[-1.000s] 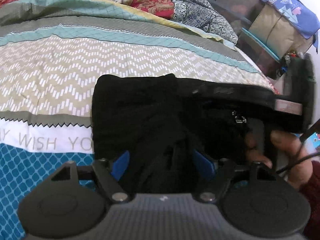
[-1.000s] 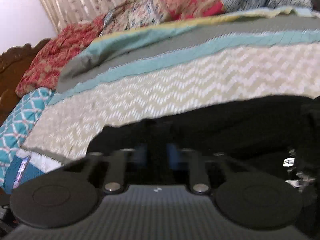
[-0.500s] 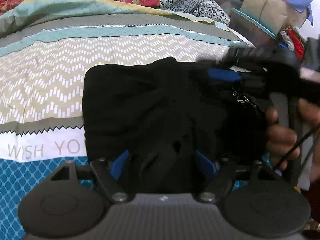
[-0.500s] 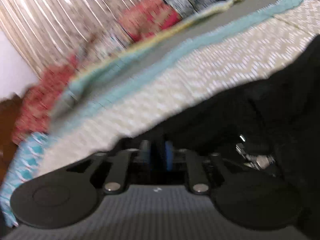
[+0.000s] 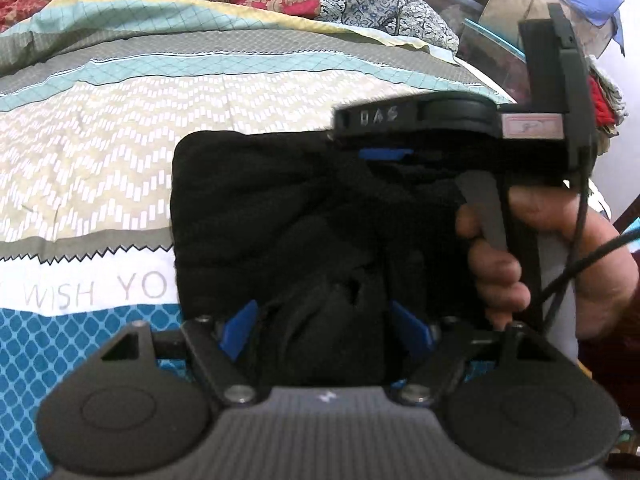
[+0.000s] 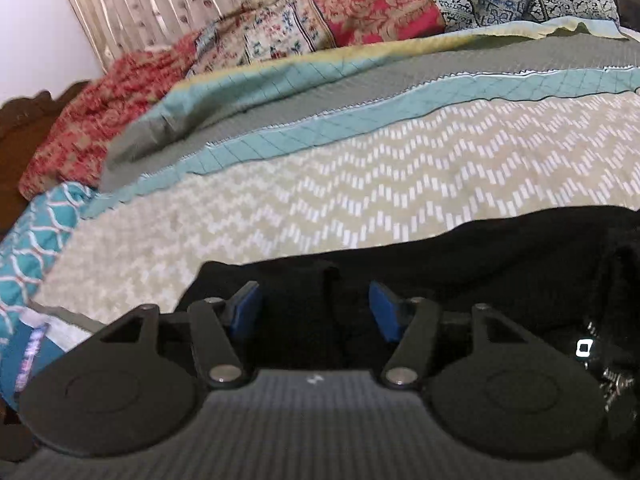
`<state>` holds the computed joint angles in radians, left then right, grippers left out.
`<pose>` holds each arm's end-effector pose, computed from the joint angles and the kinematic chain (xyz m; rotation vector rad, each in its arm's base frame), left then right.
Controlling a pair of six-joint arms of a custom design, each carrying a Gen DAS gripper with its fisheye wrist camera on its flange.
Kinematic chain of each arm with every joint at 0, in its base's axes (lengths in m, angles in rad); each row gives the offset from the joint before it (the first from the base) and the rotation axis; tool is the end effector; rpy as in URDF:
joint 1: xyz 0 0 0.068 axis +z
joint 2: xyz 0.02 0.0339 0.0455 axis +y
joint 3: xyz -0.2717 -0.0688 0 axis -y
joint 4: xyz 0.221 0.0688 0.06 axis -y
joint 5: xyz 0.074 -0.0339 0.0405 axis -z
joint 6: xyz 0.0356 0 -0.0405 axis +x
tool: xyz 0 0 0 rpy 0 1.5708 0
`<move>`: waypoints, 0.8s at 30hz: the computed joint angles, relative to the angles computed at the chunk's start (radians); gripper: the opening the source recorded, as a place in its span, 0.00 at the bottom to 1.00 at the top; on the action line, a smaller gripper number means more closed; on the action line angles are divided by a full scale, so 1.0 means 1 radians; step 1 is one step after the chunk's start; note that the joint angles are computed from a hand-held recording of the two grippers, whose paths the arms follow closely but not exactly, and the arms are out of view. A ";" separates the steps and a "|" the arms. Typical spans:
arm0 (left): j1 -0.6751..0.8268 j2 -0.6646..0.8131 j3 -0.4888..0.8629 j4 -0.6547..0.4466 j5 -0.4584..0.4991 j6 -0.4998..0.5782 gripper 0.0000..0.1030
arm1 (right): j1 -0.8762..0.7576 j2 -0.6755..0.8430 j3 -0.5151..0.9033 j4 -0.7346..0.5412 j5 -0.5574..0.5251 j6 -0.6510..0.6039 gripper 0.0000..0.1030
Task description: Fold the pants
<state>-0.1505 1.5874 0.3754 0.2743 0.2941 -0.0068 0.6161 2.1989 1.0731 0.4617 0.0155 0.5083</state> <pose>0.2182 -0.0435 0.1122 0.3005 2.4851 -0.4335 0.3392 0.2395 0.0921 -0.1153 2.2989 0.5827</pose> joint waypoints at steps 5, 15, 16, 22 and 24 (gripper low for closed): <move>0.004 -0.066 -0.017 -0.023 0.021 -0.020 0.72 | 0.018 -0.089 -0.090 0.057 0.060 -0.032 0.05; -0.077 -0.003 -0.020 0.029 -0.064 0.019 0.73 | -0.030 -0.090 -0.152 0.037 0.143 0.094 0.05; -0.080 0.012 -0.032 0.061 -0.069 0.030 0.73 | -0.030 -0.055 -0.129 0.025 0.131 0.091 0.05; -0.062 -0.020 -0.040 0.038 -0.048 0.051 0.73 | -0.022 -0.086 -0.156 0.048 0.147 0.070 0.17; -0.050 -0.084 -0.060 0.003 -0.035 0.047 0.73 | -0.030 -0.125 -0.218 0.116 0.157 0.111 0.27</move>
